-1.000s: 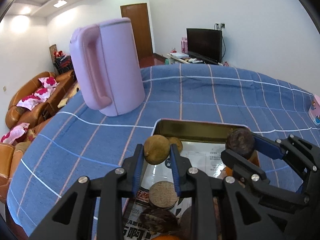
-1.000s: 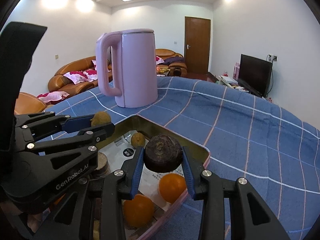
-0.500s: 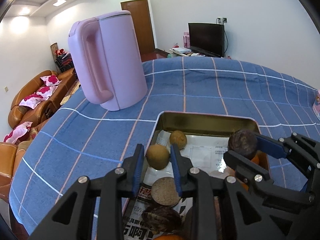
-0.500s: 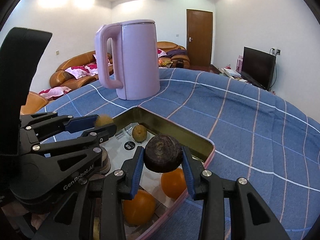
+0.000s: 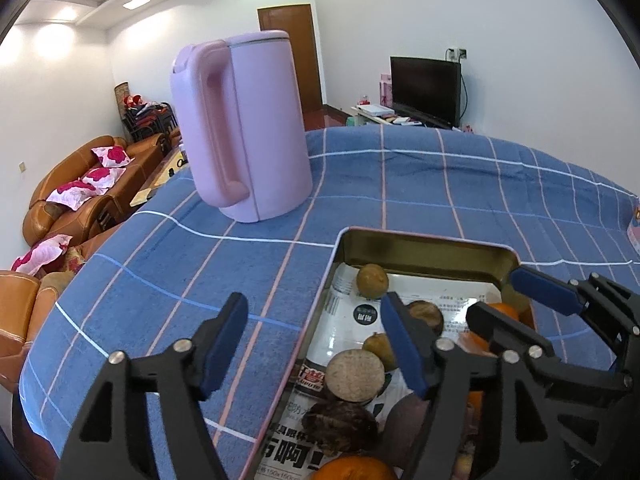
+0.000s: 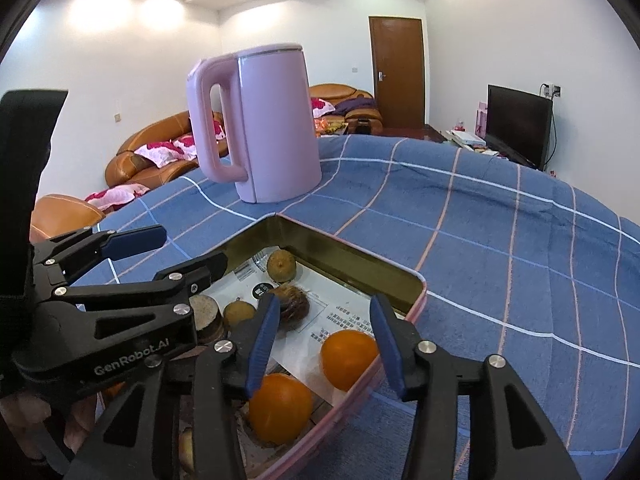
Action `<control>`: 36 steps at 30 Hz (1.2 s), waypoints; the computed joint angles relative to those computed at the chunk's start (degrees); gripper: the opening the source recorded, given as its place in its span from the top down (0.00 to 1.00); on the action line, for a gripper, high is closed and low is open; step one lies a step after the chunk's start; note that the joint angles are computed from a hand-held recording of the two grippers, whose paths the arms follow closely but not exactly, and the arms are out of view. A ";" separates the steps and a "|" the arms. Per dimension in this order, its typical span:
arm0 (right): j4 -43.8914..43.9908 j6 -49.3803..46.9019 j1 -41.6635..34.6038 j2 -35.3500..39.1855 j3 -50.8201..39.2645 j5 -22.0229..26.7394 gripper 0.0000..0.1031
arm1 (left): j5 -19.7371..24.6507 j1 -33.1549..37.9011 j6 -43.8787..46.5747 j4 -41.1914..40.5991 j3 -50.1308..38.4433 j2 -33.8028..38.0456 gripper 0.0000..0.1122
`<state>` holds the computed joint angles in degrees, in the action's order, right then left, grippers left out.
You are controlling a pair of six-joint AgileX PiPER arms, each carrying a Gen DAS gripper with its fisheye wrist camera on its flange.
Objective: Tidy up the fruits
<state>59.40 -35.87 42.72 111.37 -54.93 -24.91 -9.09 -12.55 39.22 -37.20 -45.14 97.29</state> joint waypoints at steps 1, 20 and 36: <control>-0.46 0.47 0.26 -0.26 0.45 -0.71 0.52 | 0.31 0.02 -0.12 0.09 0.17 -0.32 0.35; 6.66 0.78 12.55 -5.29 11.88 -33.71 0.41 | -13.52 -2.67 -19.90 13.70 14.21 -11.52 0.11; 9.16 2.18 12.86 -6.07 13.30 -35.25 0.38 | -16.10 -2.80 -22.96 15.46 16.34 -11.93 0.10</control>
<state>68.56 -33.69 55.58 105.30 -41.63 -60.16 -25.19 -15.35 16.26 -21.74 -28.80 85.36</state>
